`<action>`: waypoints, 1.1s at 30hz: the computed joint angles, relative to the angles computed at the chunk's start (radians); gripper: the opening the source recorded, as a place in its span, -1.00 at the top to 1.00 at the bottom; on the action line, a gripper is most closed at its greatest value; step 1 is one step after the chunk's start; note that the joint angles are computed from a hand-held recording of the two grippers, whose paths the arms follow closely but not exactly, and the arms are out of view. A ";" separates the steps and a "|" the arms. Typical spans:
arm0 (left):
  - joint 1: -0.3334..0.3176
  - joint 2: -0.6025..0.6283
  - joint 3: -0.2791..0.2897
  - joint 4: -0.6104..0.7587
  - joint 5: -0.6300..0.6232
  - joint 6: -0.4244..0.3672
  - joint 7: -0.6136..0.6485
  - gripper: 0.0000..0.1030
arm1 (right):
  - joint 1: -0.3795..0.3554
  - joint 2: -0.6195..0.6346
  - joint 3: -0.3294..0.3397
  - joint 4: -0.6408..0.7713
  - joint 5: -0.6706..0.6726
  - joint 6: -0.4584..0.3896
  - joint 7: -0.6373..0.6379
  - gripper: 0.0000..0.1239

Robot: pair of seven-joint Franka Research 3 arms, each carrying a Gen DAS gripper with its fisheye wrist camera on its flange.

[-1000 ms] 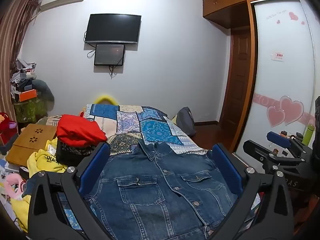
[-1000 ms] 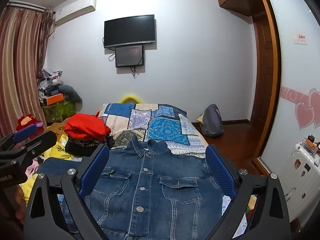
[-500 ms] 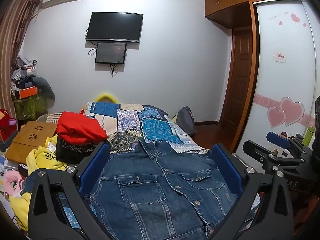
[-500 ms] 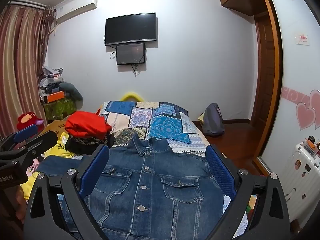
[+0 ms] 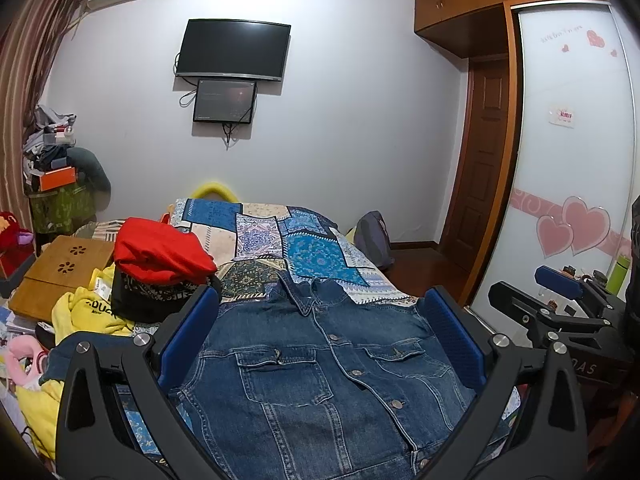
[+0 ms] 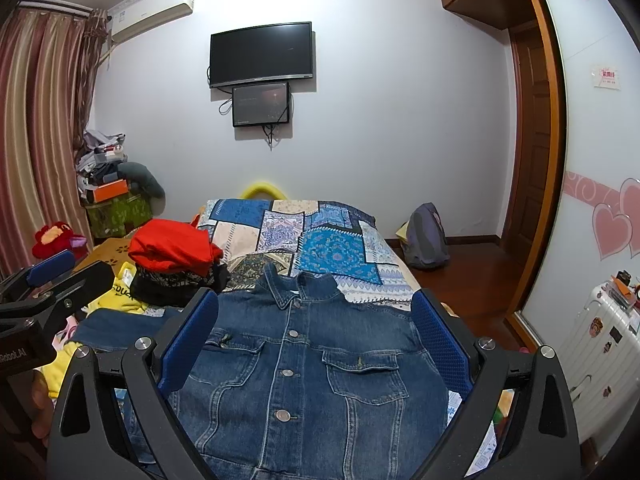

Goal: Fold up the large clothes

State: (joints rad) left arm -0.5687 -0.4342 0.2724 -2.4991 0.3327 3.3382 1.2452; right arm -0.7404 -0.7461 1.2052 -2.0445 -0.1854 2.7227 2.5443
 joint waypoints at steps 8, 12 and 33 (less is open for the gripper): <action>0.007 0.005 -0.009 0.005 -0.005 -0.003 0.001 -1.00 | -0.001 0.005 0.001 0.000 -0.003 0.000 0.002 -0.55; 0.011 0.005 -0.012 0.004 -0.003 -0.002 -0.001 -1.00 | -0.001 0.005 0.003 -0.001 -0.003 0.002 0.004 -0.55; 0.014 0.001 -0.014 -0.004 0.005 0.001 -0.010 -1.00 | -0.015 0.008 0.011 0.004 0.000 0.005 0.000 -0.55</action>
State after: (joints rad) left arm -0.5547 -0.4332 0.2587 -2.5036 0.3378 3.3397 1.2356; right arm -0.7552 -0.7381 1.2159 -2.0404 -0.1858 2.7275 2.5441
